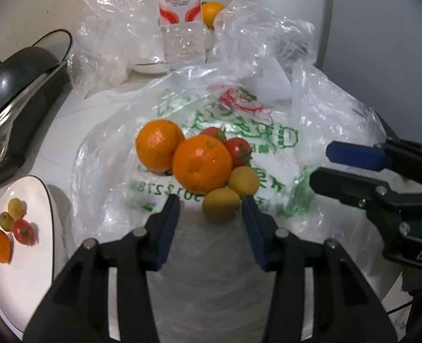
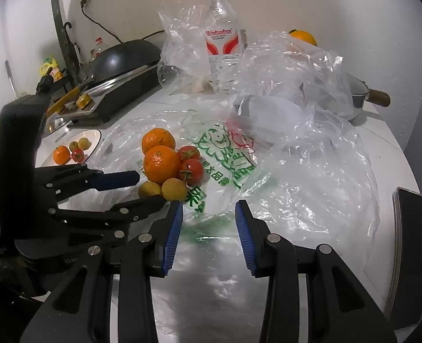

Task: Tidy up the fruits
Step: 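Move both open grippers over to the fruits on the plastic bag, then grasp a small yellow fruit with the left gripper while the right gripper grasps another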

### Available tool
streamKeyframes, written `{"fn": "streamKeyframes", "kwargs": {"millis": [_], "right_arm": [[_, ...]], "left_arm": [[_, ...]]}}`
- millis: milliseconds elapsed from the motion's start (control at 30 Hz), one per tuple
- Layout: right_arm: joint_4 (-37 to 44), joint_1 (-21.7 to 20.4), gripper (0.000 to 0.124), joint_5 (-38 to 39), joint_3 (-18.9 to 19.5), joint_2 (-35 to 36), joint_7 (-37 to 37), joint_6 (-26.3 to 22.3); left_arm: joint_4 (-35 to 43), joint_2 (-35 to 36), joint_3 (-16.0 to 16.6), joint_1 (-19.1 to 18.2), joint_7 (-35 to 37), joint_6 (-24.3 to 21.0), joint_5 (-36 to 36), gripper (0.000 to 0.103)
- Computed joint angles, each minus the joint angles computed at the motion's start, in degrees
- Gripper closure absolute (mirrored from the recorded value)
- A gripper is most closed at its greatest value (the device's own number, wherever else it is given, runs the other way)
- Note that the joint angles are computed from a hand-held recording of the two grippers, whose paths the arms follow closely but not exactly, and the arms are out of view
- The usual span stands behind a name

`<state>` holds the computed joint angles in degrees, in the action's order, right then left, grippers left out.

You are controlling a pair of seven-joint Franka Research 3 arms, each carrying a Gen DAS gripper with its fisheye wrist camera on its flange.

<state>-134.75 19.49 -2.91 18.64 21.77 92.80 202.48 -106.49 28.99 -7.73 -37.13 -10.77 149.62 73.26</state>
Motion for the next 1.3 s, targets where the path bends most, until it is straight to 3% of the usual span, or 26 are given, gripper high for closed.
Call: {"fn": "streamKeyframes", "kwargs": {"millis": [267,533,767,1000,1200,1300], "right_arm": [[0.13,3.67,0.083,4.26,-2.37,-0.71,-2.07,-0.83],[2.08,6.32,0.083,7.56,-3.05,-0.03,-4.76,-2.67],[6.02,9.71,0.083,10.90,-4.33,1.82,-7.66,-5.92],[10.59,14.99,0.083,16.32,-8.50,3.75,-10.42,-10.33],[13.86,21.61,0.083,19.97,-14.67,5.30,-10.86,-13.71],[14.34,22.49,0.083,20.36,-15.45,5.53,-10.69,-14.17]], "left_arm": [[-0.26,0.37,0.76,1.00,-1.29,5.33,1.46,0.075],[-2.96,-2.13,1.15,0.88,-5.86,6.91,6.16,0.075],[-7.48,-6.72,-0.92,2.67,-11.66,5.49,12.14,0.075],[-11.52,-10.14,-3.22,5.42,-17.35,4.25,17.11,0.075],[-12.74,-11.22,-4.91,6.89,-20.00,3.67,20.06,0.075],[-13.58,-12.06,-5.50,7.18,-21.25,3.36,21.46,0.075]]}}
